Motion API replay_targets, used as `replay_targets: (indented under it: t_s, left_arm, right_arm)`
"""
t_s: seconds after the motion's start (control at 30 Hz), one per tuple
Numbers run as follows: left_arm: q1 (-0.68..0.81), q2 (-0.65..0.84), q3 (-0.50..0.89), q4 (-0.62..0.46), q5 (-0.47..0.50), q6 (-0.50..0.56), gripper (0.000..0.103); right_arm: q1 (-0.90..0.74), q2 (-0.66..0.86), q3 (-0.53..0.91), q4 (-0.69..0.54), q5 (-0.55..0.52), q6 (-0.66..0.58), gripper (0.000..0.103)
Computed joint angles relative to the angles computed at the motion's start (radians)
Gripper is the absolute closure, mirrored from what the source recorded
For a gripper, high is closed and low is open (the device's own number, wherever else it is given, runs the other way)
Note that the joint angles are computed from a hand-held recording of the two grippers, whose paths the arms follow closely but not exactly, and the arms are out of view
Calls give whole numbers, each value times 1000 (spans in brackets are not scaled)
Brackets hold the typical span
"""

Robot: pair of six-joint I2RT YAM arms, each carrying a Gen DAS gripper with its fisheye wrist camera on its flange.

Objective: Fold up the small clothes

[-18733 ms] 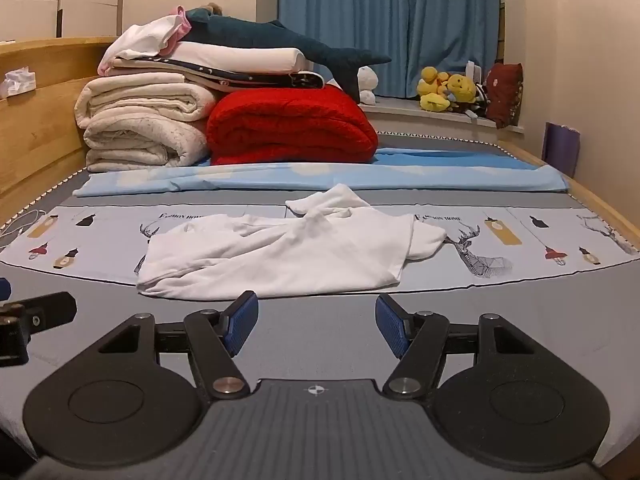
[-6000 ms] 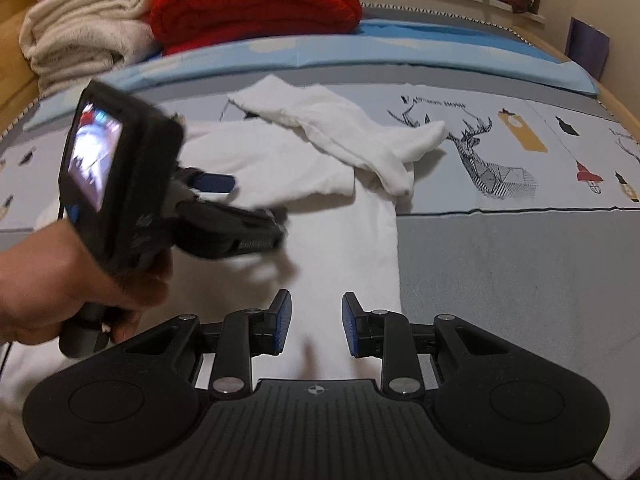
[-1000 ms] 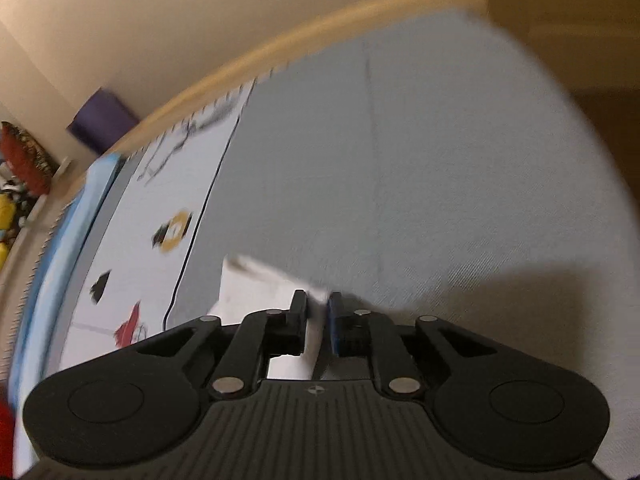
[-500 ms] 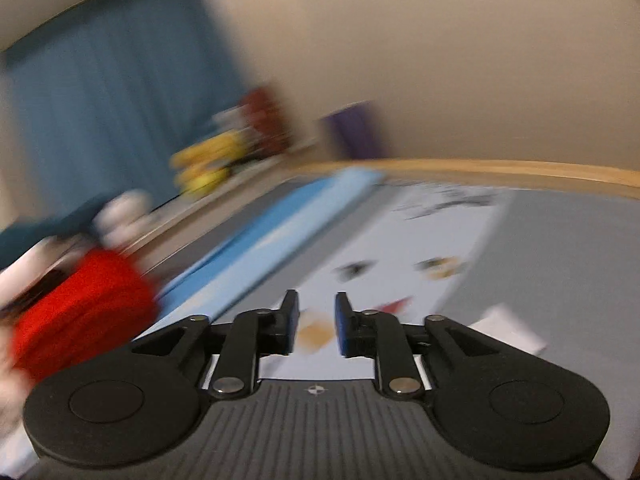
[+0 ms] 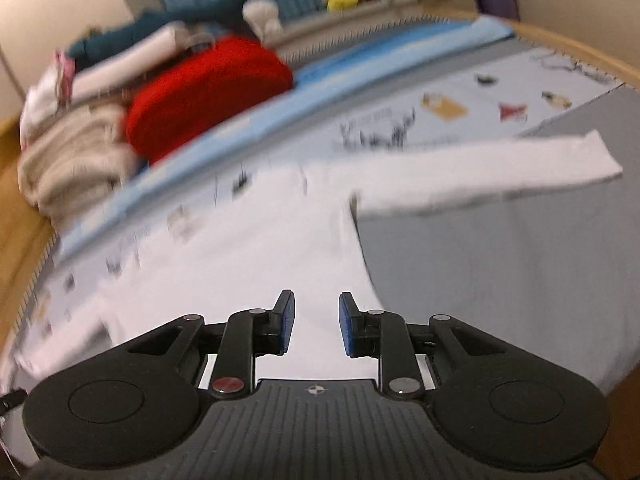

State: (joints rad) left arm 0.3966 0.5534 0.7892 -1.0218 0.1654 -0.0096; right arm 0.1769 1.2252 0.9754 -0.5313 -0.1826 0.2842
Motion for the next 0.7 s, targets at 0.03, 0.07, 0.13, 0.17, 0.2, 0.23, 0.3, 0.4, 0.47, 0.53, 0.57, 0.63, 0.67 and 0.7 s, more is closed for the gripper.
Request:
replay_targets:
  t_s: [0.03, 0.07, 0.13, 0.17, 0.2, 0.23, 0.3, 0.4, 0.47, 0.53, 0.57, 0.63, 0.67, 0.7]
  left_arm:
    - [4, -26, -37, -13, -8, 6, 51]
    - [16, -33, -67, -36, -15, 17, 55]
    - [83, -13, -89, -61, 25, 41, 56]
    - [153, 3, -91, -67, 85, 72, 56]
    - [217, 18, -92, -70, 132, 107, 56]
    - [266, 33, -94, -71, 160, 130, 56]
    - [363, 80, -92, -97, 222, 171, 56]
    - [469, 194, -93, -140, 315, 208, 56]
    - [454, 221, -104, -139, 298, 201, 55]
    - [399, 252, -115, -124, 248, 179, 55]
    - [371, 260, -123, -121, 222, 172, 55]
    - [334, 259, -139, -121, 193, 163, 55]
    - [311, 257, -146, -120, 182, 158, 55]
    - [296, 257, -153, -116, 172, 158, 55]
  right_arm:
    - [15, 0, -27, 0, 27, -16, 78]
    - [17, -13, -52, -10, 41, -40, 78]
    - [33, -20, -76, -37, 67, -60, 78]
    - [26, -14, -83, -37, 59, -76, 78]
    - [25, -15, -89, -42, 55, -91, 78]
    - [27, -15, -96, -46, 57, -103, 76]
    - [25, -4, -98, -62, 69, -112, 73]
    - [6, 46, -95, -62, 73, -104, 71]
    - [-12, 80, -90, -71, 70, -105, 71]
    - [-20, 106, -84, -82, 108, -98, 71]
    - [-25, 120, -82, -87, 122, -91, 71]
    - [-43, 151, -73, -106, 134, -71, 71]
    - [-55, 166, -69, -118, 130, -66, 71]
    - [-60, 178, -66, -129, 134, -63, 71]
